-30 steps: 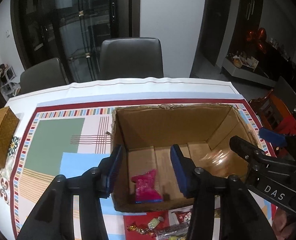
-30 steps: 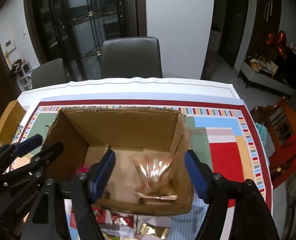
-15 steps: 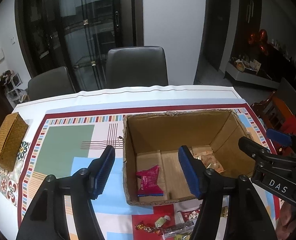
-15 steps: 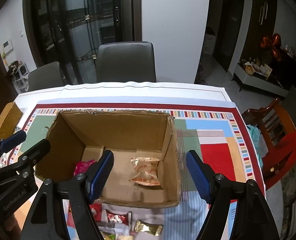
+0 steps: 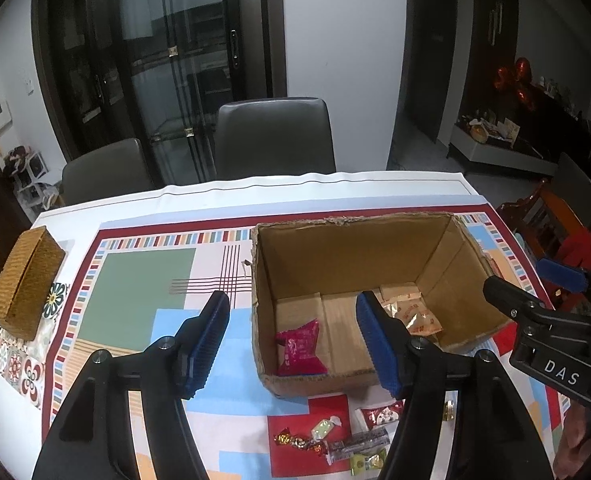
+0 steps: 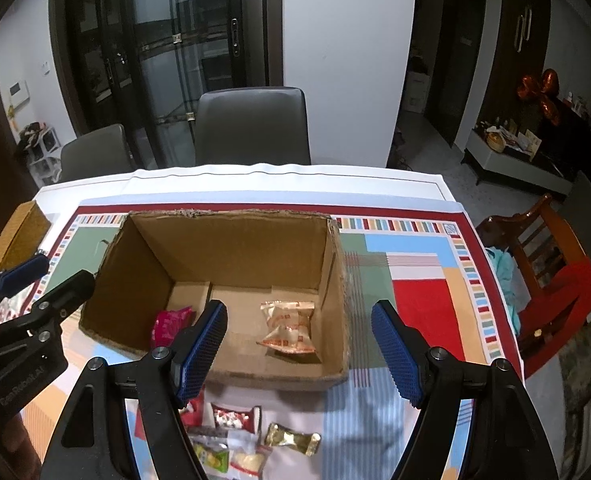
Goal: Organize snacks
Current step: 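Withdraw both open tools from the box back toward the snack pile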
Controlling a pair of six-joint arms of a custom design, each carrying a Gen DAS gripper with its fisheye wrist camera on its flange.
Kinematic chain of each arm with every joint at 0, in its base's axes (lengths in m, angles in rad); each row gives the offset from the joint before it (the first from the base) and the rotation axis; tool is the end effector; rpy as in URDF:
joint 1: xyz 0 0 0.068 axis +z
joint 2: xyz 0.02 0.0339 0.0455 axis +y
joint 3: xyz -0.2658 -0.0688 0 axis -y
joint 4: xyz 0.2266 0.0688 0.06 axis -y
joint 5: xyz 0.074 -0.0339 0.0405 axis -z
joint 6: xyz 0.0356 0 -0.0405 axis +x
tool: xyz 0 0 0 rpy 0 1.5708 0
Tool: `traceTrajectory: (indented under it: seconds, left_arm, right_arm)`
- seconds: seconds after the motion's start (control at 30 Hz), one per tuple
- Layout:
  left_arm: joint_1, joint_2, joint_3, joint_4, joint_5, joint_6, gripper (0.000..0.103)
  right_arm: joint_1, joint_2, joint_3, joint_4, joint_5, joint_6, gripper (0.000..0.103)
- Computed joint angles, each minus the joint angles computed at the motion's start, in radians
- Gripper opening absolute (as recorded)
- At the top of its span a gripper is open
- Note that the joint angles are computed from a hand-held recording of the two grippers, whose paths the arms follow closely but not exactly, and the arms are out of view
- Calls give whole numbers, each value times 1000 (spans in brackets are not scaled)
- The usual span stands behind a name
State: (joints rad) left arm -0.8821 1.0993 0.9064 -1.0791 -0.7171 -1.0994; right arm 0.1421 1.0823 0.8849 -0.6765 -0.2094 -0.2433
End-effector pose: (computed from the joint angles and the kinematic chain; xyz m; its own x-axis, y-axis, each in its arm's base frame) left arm 0.1216 -0.1109 0.2694 -0.6847 -0.2248 -0.6933 -0.3327 0.9428 0.0230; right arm 0.1960 0.0355 0.2792 -0.6716 -0.3341 -0.6613 -0.4455 0.8953 0.0001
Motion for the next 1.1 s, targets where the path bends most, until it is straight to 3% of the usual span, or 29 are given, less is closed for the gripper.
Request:
traceTrajectory:
  seconds: [0.53, 1.1]
  left_arm:
    - [-290, 109, 83, -238, -66, -353, 68]
    - [-493, 218, 94, -302, -26, -589, 68]
  right_arm:
    - [-173, -100, -37, -114, -108, -144, 75]
    - [-304, -141, -84, -229, -162, -315, 75]
